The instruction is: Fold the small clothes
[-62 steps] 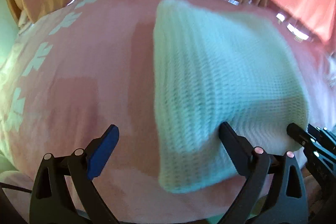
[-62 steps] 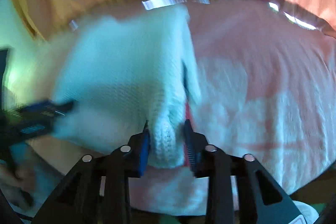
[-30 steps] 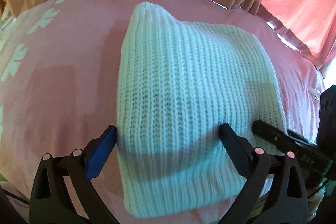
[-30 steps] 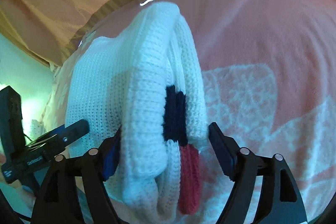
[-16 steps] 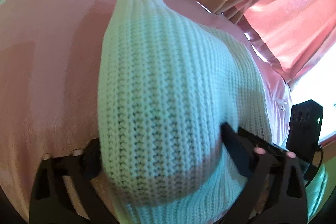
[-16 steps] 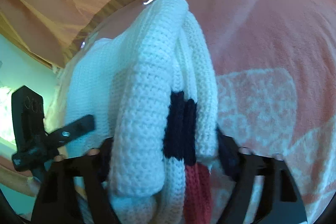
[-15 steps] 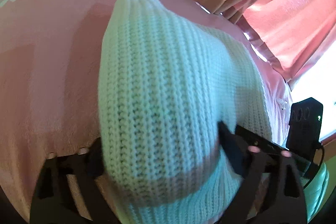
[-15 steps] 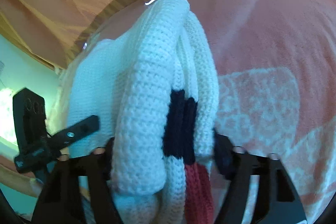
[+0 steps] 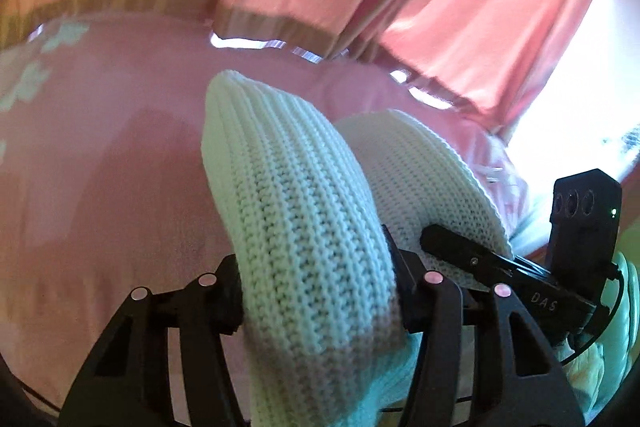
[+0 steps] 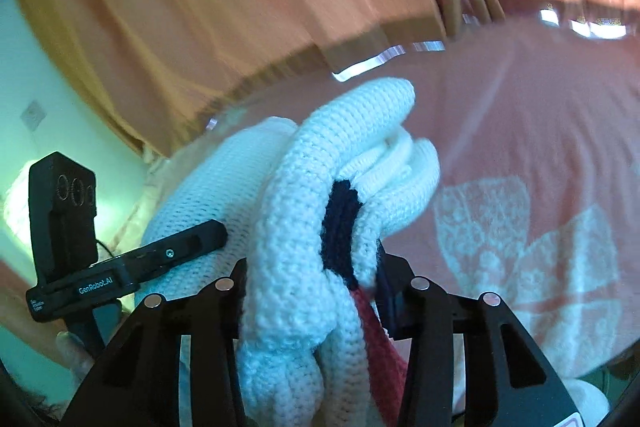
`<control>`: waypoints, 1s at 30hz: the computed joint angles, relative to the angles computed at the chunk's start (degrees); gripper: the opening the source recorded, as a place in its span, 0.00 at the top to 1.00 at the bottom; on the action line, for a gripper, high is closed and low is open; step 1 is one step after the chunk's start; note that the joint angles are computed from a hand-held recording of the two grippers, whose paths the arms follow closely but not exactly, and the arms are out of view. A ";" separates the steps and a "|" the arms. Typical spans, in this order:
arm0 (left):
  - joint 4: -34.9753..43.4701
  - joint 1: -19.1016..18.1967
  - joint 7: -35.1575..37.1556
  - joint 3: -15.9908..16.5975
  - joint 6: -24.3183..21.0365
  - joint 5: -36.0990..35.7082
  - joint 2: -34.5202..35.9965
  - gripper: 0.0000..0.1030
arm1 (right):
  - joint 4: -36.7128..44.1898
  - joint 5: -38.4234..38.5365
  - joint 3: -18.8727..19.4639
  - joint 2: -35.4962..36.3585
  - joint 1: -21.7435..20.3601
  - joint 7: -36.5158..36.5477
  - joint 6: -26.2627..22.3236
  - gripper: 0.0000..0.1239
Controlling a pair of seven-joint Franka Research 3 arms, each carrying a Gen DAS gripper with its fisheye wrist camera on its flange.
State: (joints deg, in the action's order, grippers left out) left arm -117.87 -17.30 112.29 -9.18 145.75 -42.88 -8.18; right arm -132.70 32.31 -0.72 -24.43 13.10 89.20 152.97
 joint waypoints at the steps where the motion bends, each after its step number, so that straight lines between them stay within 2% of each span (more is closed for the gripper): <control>1: -0.93 -0.09 1.32 0.22 0.31 -0.73 -2.12 0.49 | 0.03 -0.75 0.66 -0.91 -0.23 0.44 0.29 0.66; 4: -3.25 -1.22 4.44 1.89 2.04 -2.30 -7.75 0.49 | 1.05 -2.56 2.44 -3.37 0.03 1.70 2.27 0.66; 8: -4.22 -3.27 6.77 5.40 3.85 -3.58 -13.25 0.49 | 4.14 -3.64 3.63 -4.10 2.30 1.05 7.22 0.66; 13: -2.95 -5.28 10.82 9.22 8.17 -2.40 -17.46 0.48 | 10.43 -4.10 3.66 -0.41 6.20 -2.09 13.76 0.66; 18: -1.62 -7.92 14.29 12.44 14.53 -0.88 -18.18 0.47 | 18.92 -0.89 1.23 6.68 12.44 -9.53 20.23 0.65; 20: -1.10 -9.66 16.40 14.53 17.45 -1.51 -17.55 0.45 | 22.34 2.33 -0.39 9.79 15.09 -13.46 21.13 0.65; 23: 0.38 -11.57 18.87 17.64 19.55 -3.14 -15.38 0.44 | 27.75 9.69 -2.09 15.07 18.01 -20.83 21.50 0.65; 27: 2.51 -12.05 23.16 20.78 20.50 -9.01 -10.62 0.44 | 34.44 17.28 -1.68 22.31 17.19 -26.60 19.57 0.64; 30: 4.56 -10.00 23.99 20.57 19.44 -11.34 -6.99 0.44 | 38.73 14.01 0.06 27.06 15.03 -23.82 18.71 0.64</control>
